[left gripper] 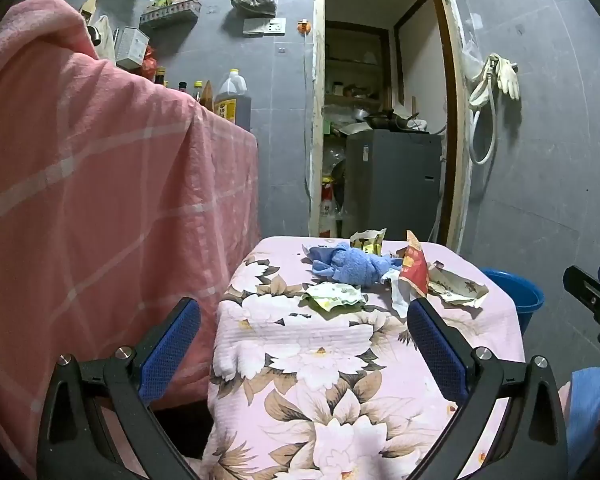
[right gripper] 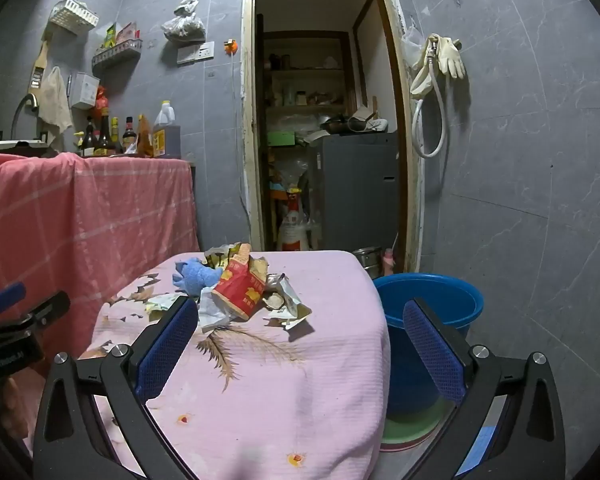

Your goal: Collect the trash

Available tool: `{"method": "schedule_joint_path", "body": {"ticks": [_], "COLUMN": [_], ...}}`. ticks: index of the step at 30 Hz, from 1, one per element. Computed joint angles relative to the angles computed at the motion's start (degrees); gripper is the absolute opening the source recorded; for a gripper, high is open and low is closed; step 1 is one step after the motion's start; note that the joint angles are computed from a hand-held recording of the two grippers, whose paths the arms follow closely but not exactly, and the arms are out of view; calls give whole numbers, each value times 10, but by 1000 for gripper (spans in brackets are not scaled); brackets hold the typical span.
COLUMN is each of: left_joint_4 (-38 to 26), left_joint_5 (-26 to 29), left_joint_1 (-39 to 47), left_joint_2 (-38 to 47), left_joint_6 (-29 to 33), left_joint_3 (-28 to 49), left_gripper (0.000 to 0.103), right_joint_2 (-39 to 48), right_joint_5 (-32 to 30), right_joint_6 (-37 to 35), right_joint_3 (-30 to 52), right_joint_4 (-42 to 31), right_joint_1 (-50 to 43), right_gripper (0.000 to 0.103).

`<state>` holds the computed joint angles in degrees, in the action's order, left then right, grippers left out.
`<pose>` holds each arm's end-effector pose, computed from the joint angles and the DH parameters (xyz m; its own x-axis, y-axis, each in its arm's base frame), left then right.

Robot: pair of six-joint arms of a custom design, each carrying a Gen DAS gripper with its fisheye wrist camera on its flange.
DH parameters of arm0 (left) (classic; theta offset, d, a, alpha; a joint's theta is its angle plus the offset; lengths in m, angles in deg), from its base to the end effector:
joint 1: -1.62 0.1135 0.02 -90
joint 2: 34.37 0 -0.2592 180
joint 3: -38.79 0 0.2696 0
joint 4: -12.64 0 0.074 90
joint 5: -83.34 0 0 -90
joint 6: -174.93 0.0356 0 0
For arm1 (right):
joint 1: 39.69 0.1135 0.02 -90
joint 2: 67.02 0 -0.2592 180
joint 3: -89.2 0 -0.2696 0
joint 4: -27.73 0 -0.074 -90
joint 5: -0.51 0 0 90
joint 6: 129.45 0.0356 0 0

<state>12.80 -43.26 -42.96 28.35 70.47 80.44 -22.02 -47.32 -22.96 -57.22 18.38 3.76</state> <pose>0.1920 -0.1594 0.2103 -0.2878 0.0022 -0.9577 0.0980 0.9948 -0.0272 0.1579 0.1166 0.2078 -0.2622 0.0414 -0.9641 0.0213 0.9991 0.0371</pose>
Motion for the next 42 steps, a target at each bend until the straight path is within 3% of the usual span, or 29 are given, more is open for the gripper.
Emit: {"method": "schedule_joint_path", "body": {"ticks": [42], "left_joint_4": [-14], "left_joint_5": [0], "left_joint_1": [-1], "left_joint_2": [-2], "left_joint_6": [-7], "left_joint_3": [3], "left_gripper": [101], "right_joint_2": [5], "right_joint_5": [8], "right_joint_6": [-2], "right_joint_3": [-1], "right_joint_4": [12], "right_joint_1": [7], "right_gripper": [103]}}
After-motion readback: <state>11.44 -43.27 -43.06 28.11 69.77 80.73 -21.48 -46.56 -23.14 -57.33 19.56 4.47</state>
